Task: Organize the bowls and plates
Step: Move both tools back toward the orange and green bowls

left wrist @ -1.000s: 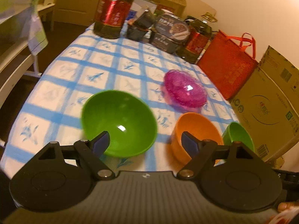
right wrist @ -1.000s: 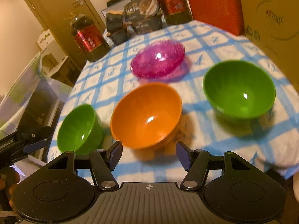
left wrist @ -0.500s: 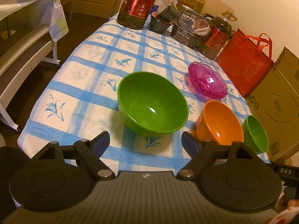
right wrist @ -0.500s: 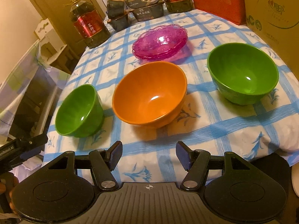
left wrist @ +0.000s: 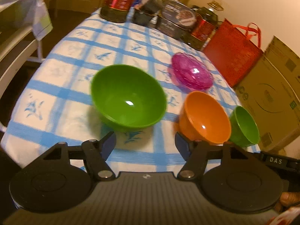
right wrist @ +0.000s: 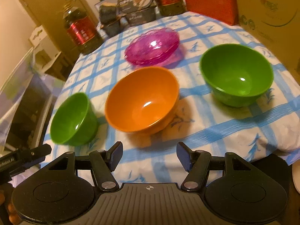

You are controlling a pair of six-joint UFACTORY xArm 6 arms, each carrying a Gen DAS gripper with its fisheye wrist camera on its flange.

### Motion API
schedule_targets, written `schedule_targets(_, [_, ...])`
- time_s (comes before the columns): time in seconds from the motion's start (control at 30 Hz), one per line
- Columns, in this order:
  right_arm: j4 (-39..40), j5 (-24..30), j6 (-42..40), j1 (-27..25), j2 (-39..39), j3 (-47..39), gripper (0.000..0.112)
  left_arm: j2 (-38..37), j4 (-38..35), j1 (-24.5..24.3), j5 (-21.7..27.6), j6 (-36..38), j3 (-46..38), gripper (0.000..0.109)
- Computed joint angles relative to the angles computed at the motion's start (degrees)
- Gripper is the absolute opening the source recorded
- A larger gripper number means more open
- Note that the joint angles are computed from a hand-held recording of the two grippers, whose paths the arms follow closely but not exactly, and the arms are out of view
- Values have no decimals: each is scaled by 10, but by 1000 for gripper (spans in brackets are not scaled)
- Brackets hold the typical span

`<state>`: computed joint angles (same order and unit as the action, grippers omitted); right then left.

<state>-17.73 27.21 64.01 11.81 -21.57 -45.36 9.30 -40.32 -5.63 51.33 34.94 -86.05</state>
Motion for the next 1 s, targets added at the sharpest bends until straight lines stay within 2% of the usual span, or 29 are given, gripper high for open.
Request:
schedule_targets(0.1, [-7,-4,9,-10,-8,7,63,4,-6,-15,2,6,-8,65])
schedule_targets(0.17, [-9,-7,12,-15,-11,10,63,8,-10,-26,3,10,-12,56])
schedule_targets(0.23, [-9,-11,13,-22,-11,13,63,11,-10,-38,1,12,-14,54])
schedule_targets(0.3, [-5,-16,7,-28,-10,15,63,18,-6,-50,2,10,-18,48])
schedule_targets(0.73, [18,-64,-14,-60,24,13,62,71,21,-102,-18,-20,-63,40])
schedule_targets(1.0, [48,-87,-50,-78,63,-3,45,109,52,-120,-31,-46,-96,30])
